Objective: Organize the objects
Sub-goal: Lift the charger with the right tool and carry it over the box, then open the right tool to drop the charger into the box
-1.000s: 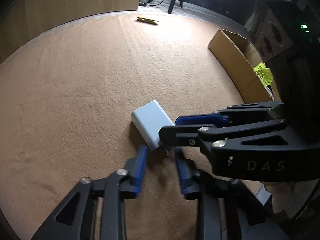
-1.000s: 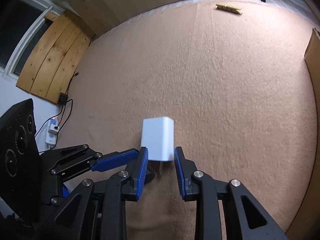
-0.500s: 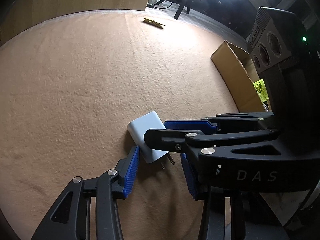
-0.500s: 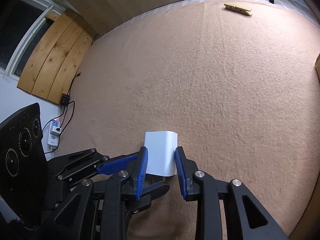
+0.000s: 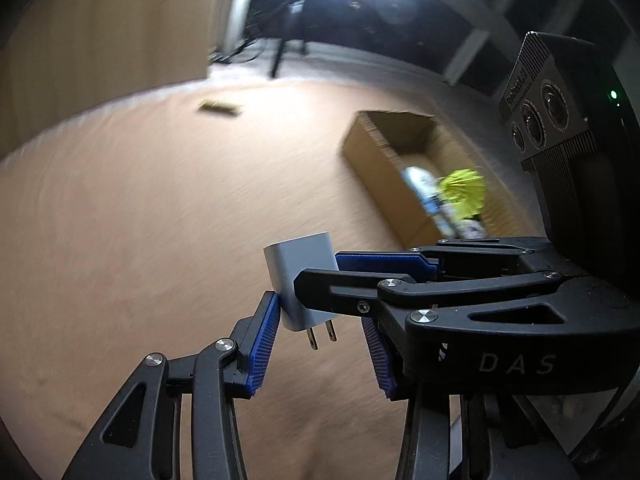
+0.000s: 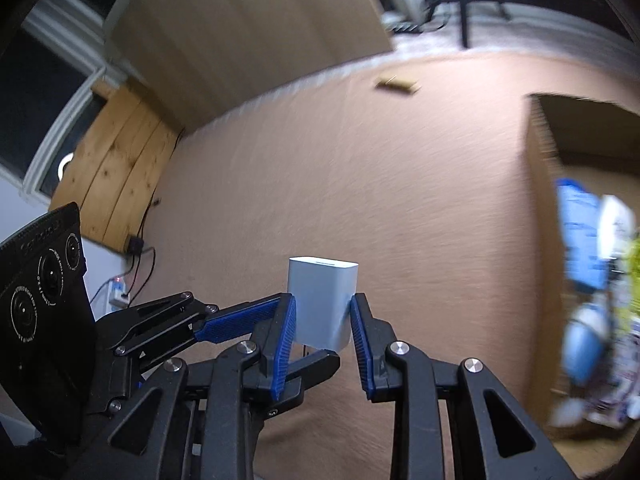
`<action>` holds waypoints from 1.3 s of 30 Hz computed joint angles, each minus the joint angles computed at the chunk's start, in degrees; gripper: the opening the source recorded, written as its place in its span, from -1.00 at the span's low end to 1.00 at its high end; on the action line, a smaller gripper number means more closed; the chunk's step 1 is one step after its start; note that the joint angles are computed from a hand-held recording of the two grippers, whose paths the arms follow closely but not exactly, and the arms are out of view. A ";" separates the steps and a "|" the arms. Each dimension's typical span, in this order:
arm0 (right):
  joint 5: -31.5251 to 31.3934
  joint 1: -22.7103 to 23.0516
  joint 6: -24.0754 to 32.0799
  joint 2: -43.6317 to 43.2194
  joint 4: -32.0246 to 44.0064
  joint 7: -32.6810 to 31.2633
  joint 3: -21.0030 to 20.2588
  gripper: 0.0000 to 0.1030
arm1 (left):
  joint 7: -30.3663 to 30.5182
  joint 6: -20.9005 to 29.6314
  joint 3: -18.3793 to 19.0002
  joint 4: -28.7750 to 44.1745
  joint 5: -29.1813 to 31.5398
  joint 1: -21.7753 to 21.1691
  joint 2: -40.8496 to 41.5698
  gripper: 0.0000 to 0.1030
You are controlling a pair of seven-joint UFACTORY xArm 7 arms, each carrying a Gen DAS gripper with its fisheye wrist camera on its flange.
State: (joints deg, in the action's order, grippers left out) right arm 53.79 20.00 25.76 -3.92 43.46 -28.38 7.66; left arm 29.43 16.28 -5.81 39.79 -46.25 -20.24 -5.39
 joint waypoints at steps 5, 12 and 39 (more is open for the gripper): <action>-0.64 -2.19 0.32 -7.31 -5.15 -0.07 -3.50 -0.49 | -1.52 -0.16 -2.69 5.61 2.58 -1.65 3.17 -0.13; -7.28 -5.20 0.99 -13.96 -10.00 4.48 -8.12 -0.46 | -3.84 1.17 -6.59 13.41 7.10 -3.36 8.47 -0.13; -15.16 -8.01 -2.24 -17.66 -15.02 9.83 -11.89 -0.30 | -10.27 3.04 -10.67 18.47 15.91 -1.77 14.45 -0.10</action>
State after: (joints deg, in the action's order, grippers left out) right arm 38.62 11.99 23.52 -21.58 28.44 -18.56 -4.23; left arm 19.15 19.32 -16.48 58.26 -30.33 -22.01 9.06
